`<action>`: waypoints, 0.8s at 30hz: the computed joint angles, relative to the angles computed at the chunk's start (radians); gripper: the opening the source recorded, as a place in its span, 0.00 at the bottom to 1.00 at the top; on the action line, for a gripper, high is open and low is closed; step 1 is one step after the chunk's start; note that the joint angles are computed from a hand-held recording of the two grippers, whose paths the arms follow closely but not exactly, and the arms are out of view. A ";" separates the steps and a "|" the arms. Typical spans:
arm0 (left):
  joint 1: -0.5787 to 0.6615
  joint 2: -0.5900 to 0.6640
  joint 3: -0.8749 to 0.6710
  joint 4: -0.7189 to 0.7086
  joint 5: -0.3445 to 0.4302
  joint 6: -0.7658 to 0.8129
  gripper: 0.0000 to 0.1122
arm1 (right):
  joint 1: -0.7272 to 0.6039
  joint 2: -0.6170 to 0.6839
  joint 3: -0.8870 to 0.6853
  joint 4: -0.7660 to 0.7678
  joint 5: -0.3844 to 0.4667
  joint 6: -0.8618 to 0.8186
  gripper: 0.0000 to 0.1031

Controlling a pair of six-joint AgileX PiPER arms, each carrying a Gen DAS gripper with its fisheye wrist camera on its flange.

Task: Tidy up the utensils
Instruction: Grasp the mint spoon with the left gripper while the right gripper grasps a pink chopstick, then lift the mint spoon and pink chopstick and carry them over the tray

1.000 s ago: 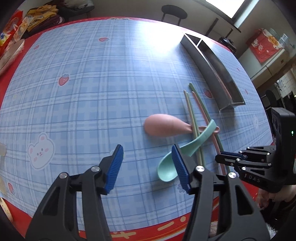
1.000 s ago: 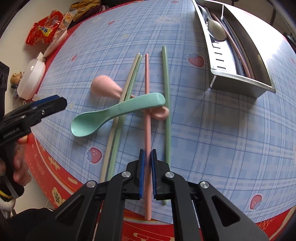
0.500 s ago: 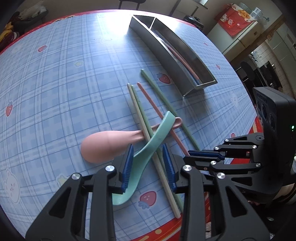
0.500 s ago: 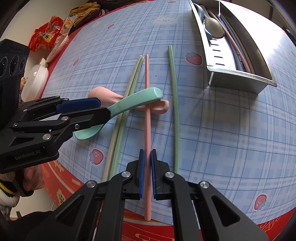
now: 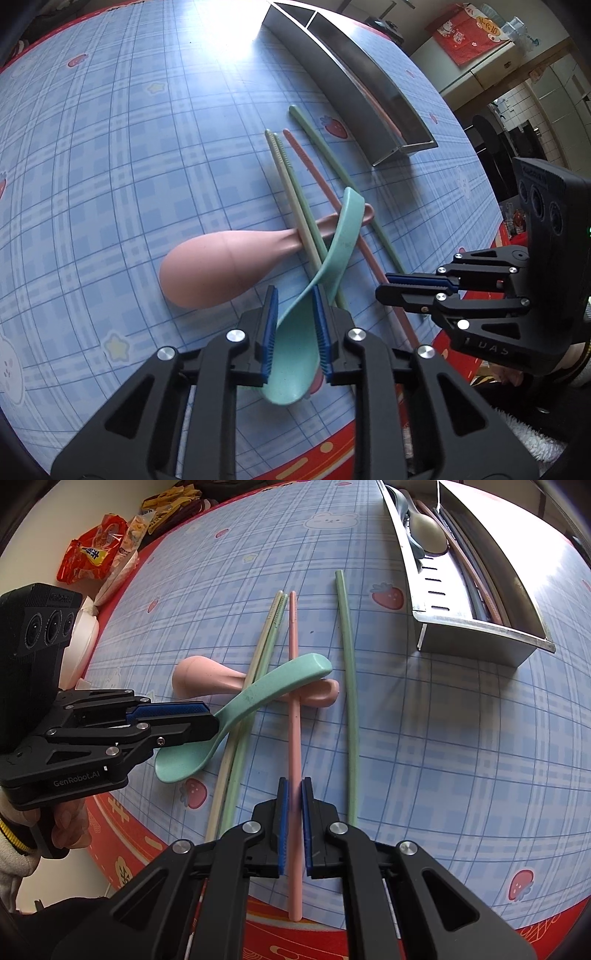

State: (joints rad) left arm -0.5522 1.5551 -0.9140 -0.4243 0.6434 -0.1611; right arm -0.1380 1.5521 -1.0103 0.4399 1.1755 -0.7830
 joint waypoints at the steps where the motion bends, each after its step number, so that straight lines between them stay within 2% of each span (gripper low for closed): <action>1: -0.004 0.006 -0.003 -0.006 -0.004 0.006 0.22 | 0.000 0.000 0.000 -0.001 0.000 0.000 0.07; 5: 0.003 0.030 -0.016 -0.116 -0.034 0.097 0.26 | 0.002 0.001 -0.003 0.000 0.001 0.001 0.07; 9: 0.000 0.079 -0.066 -0.130 -0.024 0.113 0.26 | 0.008 -0.001 -0.001 -0.004 -0.005 0.003 0.07; 11: -0.009 0.101 -0.088 -0.095 -0.018 0.078 0.26 | 0.009 0.001 -0.001 -0.003 -0.005 0.003 0.07; 15: -0.046 0.085 -0.096 0.009 -0.052 -0.047 0.10 | 0.004 0.005 -0.002 0.001 -0.003 -0.001 0.07; 21: -0.061 0.000 -0.012 0.127 -0.034 -0.182 0.09 | 0.004 0.003 0.001 0.003 -0.004 0.000 0.07; 24: -0.076 -0.052 0.057 0.127 -0.068 -0.217 0.10 | 0.001 0.004 -0.001 0.004 -0.003 -0.004 0.07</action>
State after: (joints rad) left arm -0.6279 1.5030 -0.8572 -0.2975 0.5750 -0.3784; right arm -0.1368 1.5561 -1.0110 0.4441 1.1729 -0.7865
